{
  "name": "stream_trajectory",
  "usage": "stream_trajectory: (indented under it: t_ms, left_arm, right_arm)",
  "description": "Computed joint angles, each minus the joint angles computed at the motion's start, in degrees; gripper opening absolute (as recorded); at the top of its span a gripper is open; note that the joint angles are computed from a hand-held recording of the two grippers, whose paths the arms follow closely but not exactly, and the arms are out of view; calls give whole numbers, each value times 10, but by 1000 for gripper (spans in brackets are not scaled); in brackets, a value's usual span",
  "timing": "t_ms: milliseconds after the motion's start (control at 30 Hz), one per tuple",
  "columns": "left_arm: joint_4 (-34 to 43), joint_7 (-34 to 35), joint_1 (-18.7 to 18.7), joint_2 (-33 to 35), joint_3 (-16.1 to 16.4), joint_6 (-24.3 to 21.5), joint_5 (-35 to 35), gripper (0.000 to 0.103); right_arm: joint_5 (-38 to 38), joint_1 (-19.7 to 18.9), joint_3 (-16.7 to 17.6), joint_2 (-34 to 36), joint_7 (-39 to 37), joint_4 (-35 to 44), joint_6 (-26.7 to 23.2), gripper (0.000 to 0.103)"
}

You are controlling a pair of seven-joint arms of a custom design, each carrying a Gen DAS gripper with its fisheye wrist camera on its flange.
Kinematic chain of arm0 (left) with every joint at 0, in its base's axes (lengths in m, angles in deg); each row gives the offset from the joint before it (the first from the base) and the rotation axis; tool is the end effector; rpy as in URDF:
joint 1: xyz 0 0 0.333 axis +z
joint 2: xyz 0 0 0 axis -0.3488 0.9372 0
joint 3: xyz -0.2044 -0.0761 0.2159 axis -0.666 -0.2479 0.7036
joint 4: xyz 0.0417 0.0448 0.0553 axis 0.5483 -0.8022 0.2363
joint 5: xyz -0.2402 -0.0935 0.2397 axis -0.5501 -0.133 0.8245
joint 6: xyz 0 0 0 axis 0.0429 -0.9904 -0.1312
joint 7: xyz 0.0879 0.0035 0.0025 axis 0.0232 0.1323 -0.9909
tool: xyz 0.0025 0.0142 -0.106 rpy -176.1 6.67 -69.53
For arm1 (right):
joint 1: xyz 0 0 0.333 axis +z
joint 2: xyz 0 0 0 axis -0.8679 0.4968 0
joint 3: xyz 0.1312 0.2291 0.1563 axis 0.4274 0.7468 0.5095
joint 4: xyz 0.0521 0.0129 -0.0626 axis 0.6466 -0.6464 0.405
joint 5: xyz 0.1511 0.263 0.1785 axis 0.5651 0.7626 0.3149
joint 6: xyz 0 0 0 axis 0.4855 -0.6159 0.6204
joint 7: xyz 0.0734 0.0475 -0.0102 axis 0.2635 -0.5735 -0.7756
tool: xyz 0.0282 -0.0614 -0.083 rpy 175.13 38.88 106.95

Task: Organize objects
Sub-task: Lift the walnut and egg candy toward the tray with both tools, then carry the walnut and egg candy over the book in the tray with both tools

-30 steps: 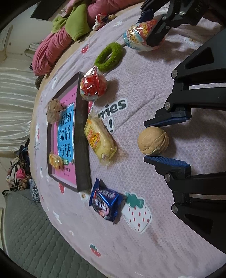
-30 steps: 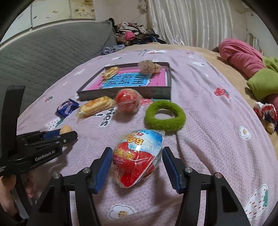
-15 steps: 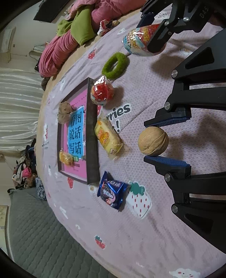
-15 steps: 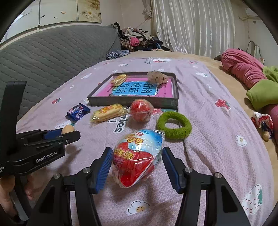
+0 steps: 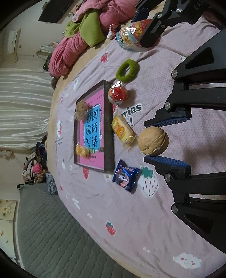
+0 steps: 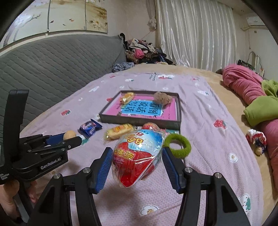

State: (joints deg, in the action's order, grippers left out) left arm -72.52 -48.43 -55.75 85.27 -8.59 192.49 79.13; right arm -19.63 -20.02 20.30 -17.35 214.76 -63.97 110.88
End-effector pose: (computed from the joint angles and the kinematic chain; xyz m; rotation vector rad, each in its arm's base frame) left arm 0.6243 -0.3551 0.3500 -1.7982 1.7316 -0.7733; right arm 0.5837 0.4521 0.3933 -1.8442 1.3629 -0.5894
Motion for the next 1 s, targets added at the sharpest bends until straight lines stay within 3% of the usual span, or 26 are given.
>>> stream_trajectory:
  t_ms: [200,533,1000]
  left_arm:
    - [-23,-27,-8,-24,11,-3,30,34]
    - [-36,-60,6,-45,-5,-7,73,34]
    - [-3,-40,23,-37,-25,-21,76,34]
  right_arm:
    - [-5,7,-3,-4,1,5,4,59]
    - [-13,13,-11,-7,12,12,9,59]
    - [2,1,4,10,-18,59,-6,59]
